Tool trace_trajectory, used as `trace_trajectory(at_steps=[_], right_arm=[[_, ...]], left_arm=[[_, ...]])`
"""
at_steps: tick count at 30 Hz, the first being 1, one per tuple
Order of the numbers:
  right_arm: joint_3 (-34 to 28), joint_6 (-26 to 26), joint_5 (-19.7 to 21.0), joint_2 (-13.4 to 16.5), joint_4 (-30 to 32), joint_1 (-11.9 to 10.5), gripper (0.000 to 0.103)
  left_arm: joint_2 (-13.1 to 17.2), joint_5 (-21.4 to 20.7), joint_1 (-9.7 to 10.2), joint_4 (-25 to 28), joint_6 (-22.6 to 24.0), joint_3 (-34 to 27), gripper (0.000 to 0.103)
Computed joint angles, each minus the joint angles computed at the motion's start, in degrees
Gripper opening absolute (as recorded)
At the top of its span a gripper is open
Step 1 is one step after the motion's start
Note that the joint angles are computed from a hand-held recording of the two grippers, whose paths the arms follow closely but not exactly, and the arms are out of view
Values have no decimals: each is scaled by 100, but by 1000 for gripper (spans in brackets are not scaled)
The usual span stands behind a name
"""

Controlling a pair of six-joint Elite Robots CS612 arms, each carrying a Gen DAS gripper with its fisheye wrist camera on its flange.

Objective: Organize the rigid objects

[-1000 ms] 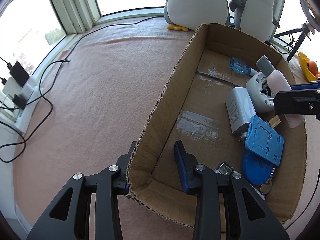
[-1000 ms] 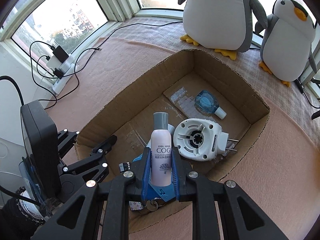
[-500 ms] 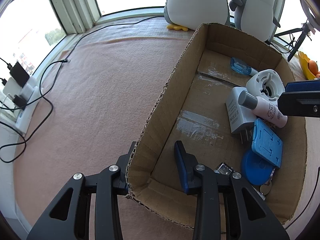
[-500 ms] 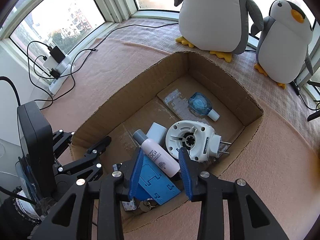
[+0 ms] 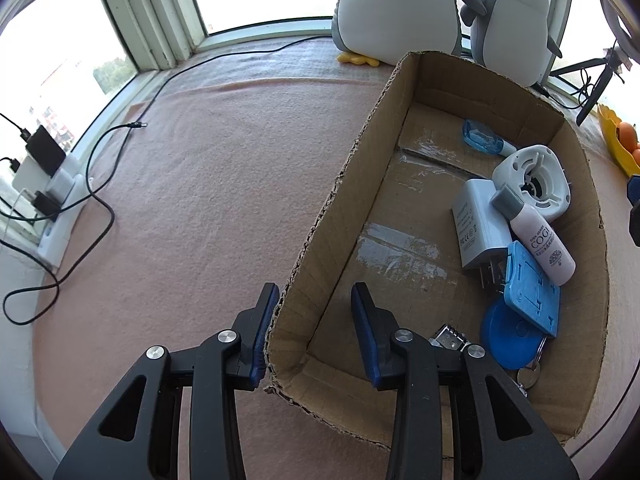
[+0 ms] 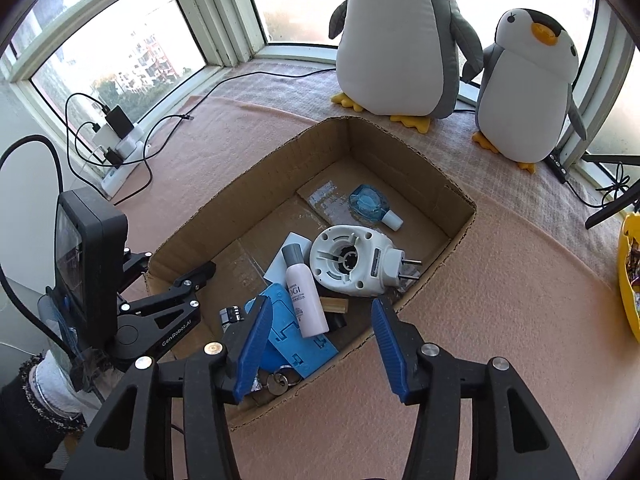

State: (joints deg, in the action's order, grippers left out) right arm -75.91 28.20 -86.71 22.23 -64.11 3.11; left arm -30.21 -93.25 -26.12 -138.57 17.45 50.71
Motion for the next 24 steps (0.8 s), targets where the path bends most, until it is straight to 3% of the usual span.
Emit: trace_trajectory(at_steps=[3, 5, 12, 17, 19, 24], right_arm=[[-287, 220, -95, 64, 59, -10, 48], [-479, 338, -134, 95, 100, -17, 48], [-1021, 603, -637, 79, 353, 63, 50], [-1354, 788, -1067, 45, 511, 178, 65], [-1477, 878, -1232, 33, 566, 224, 66], [-1701, 1144, -1996, 42, 589, 416, 77]], left_arm=[[-83, 56, 5, -205, 40, 107, 36], [-167, -16, 22, -303, 51, 183, 48], [-679, -468, 89, -693, -17, 724, 49], [-1042, -828, 114, -1078, 7, 1126, 59], [-1185, -941, 122, -1261, -6, 1294, 62], [-1470, -1096, 136, -1763, -77, 1679, 69]])
